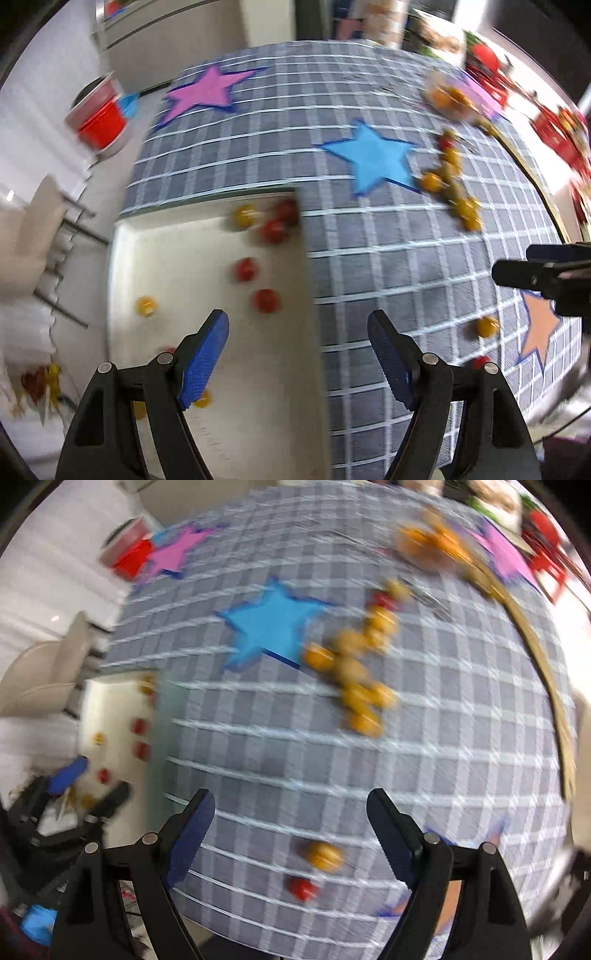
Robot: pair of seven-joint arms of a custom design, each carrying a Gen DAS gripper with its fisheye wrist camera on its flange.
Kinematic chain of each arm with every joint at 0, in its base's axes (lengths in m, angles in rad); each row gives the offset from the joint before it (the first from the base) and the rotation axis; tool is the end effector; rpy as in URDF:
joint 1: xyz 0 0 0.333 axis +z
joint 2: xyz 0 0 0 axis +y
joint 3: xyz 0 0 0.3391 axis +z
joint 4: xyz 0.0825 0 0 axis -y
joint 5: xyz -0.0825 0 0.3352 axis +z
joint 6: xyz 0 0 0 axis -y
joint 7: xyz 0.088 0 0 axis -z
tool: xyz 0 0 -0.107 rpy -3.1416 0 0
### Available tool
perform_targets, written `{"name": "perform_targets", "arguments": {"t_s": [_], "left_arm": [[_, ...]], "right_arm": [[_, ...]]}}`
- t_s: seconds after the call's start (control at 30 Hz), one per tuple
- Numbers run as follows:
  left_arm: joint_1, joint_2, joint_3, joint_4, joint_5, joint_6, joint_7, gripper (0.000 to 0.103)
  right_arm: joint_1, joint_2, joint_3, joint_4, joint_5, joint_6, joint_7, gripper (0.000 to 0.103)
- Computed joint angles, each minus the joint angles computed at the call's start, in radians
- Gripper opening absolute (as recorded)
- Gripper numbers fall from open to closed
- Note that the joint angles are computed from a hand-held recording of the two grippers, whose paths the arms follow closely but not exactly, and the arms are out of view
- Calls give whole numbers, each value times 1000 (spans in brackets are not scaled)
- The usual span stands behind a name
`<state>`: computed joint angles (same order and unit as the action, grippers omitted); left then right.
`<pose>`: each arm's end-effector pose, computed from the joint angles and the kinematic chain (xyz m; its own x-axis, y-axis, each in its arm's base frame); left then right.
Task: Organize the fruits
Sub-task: 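Move both open tools back over the fruits on the cloth, then grasp an amber cherry tomato with the right tool while the left grasps a yellow one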
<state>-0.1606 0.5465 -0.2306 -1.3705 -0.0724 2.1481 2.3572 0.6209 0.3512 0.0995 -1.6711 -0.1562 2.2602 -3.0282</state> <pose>0.6588 -0.2330 0.4675 -0.8876 -0.4594 -0.0332 -0.4303 0.8527 -0.2963 0.4911 0.4142 0.4688 -0.7468 -0.6187 -0.2440 -0.6205 0.7802 -0.0791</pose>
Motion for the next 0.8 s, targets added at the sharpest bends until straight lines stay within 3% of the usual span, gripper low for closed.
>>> {"name": "perform_targets", "arguments": {"t_s": [0.13,0.3,0.43,0.8], "left_arm": [[-25,-7,-12,-21,4,-20,0,79],[-75,44,-10,29,35,-22,-30,79],[-120,119,-10,119,56,-50,-63,79],[-185,201,-14,189,93,-47,-92,79]], "right_arm": [[18,-73,24,-142,43,28,93,87],[29,-92,42,-202,50,69,161,87],[36,-73,47,-200,36,101,168,87],[60,14,31,-138,35,163,165,83]]}}
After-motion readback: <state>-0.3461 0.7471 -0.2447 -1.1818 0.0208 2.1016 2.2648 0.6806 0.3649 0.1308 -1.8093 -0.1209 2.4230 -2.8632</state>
